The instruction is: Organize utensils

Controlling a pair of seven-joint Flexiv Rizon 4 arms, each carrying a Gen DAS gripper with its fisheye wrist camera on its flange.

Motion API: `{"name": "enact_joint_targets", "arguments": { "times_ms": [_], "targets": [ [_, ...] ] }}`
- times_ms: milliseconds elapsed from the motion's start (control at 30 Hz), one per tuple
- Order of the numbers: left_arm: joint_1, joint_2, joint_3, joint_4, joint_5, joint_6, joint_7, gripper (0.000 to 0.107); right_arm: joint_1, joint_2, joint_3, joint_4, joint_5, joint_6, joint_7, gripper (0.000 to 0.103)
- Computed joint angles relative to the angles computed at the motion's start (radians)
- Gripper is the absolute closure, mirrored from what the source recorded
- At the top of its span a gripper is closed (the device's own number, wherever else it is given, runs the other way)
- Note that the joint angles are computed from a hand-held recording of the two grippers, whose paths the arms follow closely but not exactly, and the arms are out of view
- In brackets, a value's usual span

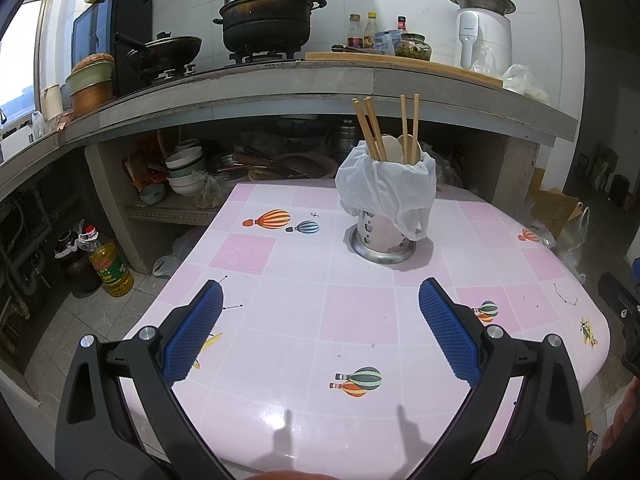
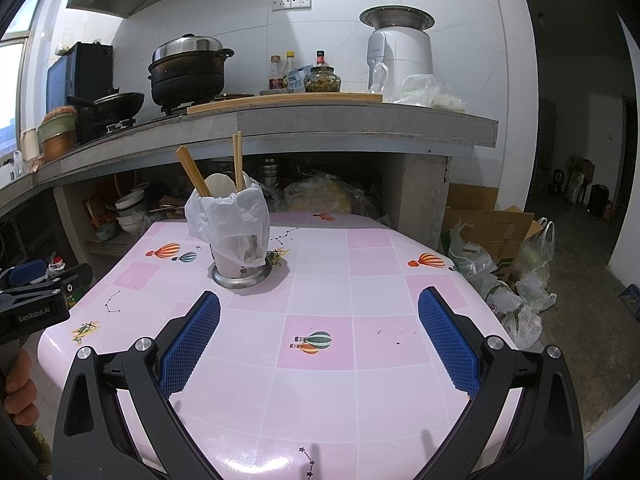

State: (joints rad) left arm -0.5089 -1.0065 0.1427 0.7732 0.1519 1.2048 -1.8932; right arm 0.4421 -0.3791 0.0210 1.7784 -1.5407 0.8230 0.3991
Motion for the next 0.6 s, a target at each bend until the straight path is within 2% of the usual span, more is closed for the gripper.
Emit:
{"name": "enact_joint_targets", "arguments": {
  "times_ms": [600],
  "targets": [
    [0.000,0.000,-0.005,0.003,0.001,0.000,0.004,0.012,-0.001,-0.001,0.000,0.001,0.000,0.005,0.001,0.006]
  ]
}}
